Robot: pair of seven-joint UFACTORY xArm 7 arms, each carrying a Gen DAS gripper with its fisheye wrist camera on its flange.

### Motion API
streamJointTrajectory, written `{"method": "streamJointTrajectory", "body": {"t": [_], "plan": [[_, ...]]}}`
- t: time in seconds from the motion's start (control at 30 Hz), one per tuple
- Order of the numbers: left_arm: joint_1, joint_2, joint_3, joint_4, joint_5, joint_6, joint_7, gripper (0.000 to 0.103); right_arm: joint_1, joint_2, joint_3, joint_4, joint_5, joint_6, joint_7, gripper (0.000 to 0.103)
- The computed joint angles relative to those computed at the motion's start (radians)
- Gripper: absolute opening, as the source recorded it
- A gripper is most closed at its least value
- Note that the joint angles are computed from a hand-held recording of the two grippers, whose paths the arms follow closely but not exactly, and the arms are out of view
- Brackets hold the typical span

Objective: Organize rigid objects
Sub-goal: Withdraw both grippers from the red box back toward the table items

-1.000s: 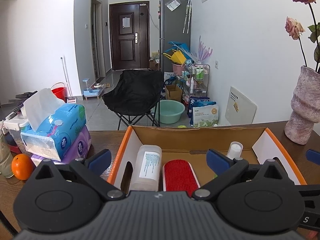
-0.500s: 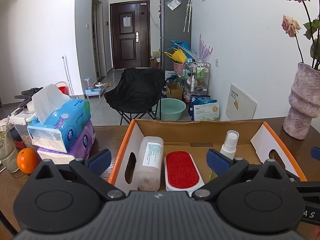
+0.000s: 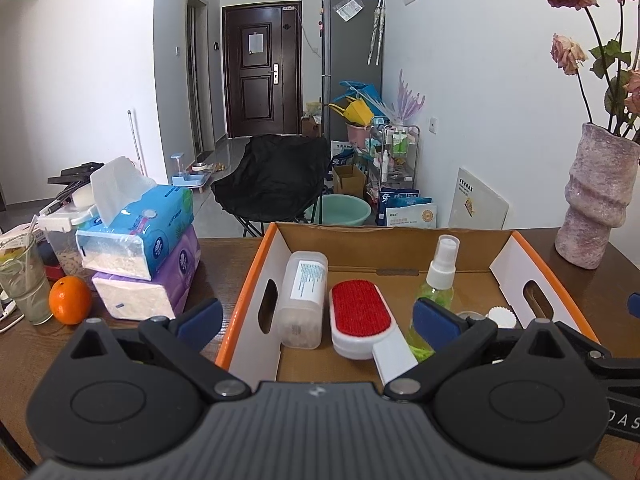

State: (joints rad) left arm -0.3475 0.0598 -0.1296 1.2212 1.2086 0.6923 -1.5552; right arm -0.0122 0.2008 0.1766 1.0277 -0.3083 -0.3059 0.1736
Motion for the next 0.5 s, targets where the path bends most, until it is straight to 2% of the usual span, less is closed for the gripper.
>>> {"method": "streamJointTrajectory", "body": {"t": [0.23,0.5], "plan": [[-0.003,-0.069,-0.031,-0.071,-0.004,0.016,-0.032,0.103,-0.045,-0.080,0.013,-0.091,-0.094,-0.017,0.096,0.103],[0.000,-0.134,-0.079,-0.133,-0.028,0.040,-0.048,0.103,-0.014,-0.161,-0.058,-0.177,-0.209,-0.031,0.211,0.103]]}}
